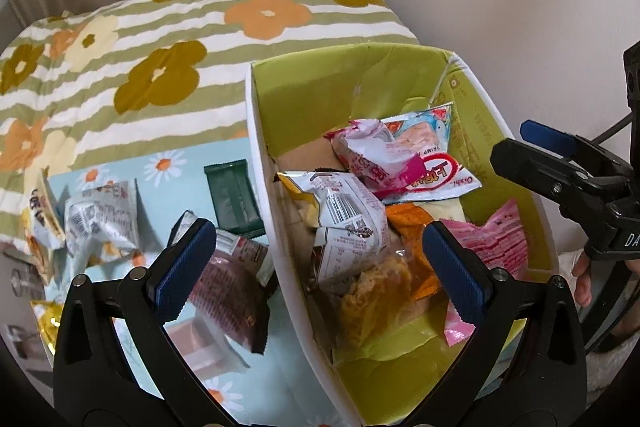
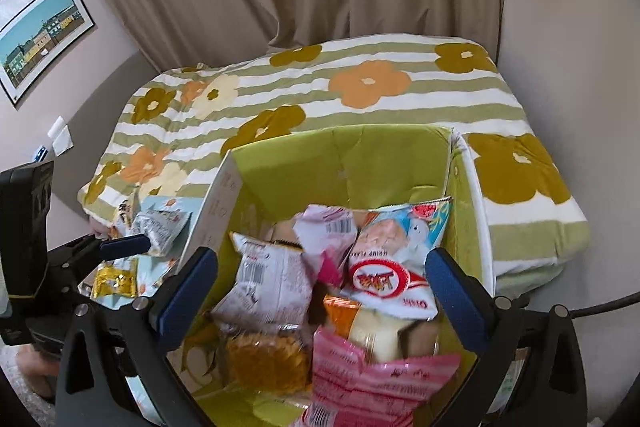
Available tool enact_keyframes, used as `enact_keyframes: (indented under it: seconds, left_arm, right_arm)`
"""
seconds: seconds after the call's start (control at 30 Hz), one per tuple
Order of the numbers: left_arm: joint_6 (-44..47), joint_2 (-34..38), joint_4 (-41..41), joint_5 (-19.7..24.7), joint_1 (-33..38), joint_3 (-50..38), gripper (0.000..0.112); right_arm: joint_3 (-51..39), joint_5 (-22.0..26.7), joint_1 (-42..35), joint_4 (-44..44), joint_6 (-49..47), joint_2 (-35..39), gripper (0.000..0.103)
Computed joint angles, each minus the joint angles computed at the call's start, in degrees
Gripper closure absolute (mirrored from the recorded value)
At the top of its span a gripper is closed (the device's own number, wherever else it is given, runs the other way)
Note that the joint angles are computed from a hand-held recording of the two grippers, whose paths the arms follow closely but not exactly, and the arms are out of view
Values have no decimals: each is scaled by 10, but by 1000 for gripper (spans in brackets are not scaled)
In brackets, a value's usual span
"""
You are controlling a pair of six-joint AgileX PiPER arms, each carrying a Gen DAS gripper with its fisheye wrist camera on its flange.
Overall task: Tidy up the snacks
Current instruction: 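Withdraw both tools from the box back over the table snacks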
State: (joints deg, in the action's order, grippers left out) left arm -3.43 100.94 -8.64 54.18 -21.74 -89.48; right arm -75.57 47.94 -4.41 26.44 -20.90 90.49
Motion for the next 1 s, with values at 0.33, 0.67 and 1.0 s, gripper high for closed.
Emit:
enact_keyframes:
  seconds: [0.33, 0.67, 1.0]
  left_arm:
    - [-81, -114, 59, -7, -1, 73, 10]
    - [-17, -257, 21, 13, 119, 190, 10]
    - [320, -269, -143, 74, 400, 224, 10]
  right_arm:
    - [1, 36, 6, 67, -83, -57, 0]
    - [18, -1, 121, 68, -48, -99, 0]
    - [16, -87, 329, -127, 245, -67, 0]
